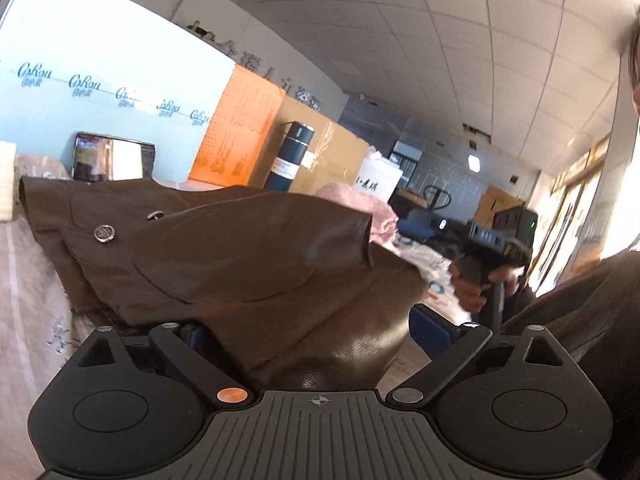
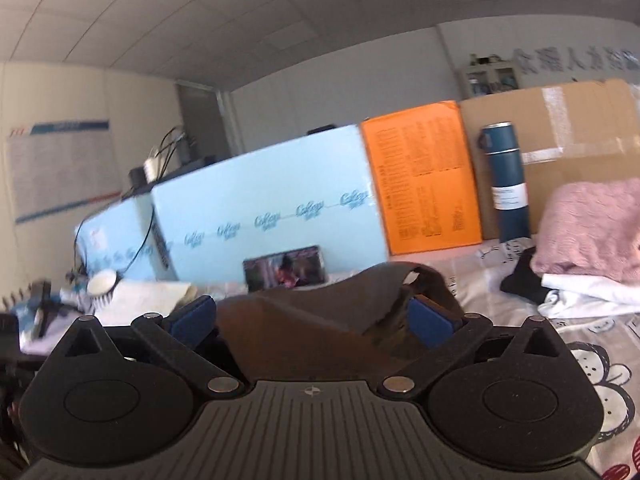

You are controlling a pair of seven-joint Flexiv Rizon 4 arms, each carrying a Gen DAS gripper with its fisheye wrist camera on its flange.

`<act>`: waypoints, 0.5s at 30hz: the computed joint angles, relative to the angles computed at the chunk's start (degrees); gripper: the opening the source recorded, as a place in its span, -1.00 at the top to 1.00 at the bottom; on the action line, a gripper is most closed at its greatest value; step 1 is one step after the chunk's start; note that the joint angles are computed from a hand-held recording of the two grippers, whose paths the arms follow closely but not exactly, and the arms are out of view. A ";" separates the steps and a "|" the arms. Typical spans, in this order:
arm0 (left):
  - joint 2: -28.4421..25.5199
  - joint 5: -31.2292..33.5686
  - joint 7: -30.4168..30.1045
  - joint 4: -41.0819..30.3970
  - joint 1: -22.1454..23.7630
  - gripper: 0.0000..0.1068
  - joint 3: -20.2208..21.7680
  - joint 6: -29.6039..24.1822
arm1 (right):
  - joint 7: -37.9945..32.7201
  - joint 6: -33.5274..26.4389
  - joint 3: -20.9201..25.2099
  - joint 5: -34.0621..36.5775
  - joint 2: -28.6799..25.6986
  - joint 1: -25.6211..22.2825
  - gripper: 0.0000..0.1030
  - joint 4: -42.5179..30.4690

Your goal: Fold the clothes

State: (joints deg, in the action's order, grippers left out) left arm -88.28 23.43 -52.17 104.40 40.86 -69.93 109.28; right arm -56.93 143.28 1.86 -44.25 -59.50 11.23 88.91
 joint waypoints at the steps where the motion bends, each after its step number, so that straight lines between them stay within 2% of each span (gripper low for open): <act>1: -1.44 0.34 0.25 -0.43 -0.03 -0.83 -1.00 -0.49 | -0.61 -0.75 -0.78 -1.91 0.43 0.29 -1.00 0.65; 4: -0.87 -1.10 -0.80 -1.70 -1.79 -0.83 -0.97 0.13 | -3.34 -3.39 -1.88 -3.74 1.12 0.92 -1.00 2.50; 11: 2.98 -1.77 -5.29 -1.82 -3.30 -0.83 2.47 2.06 | -10.56 -9.07 -1.64 7.50 3.11 0.99 -1.00 7.23; 15: 5.82 -2.35 -10.55 -1.59 -4.97 -0.83 5.62 6.33 | -15.71 -12.94 -2.75 14.09 4.25 2.13 -1.00 9.13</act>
State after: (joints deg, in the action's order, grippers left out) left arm -82.46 21.08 -62.72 102.81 35.89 -64.31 115.61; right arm -72.65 130.33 -0.89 -30.16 -55.25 13.36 98.04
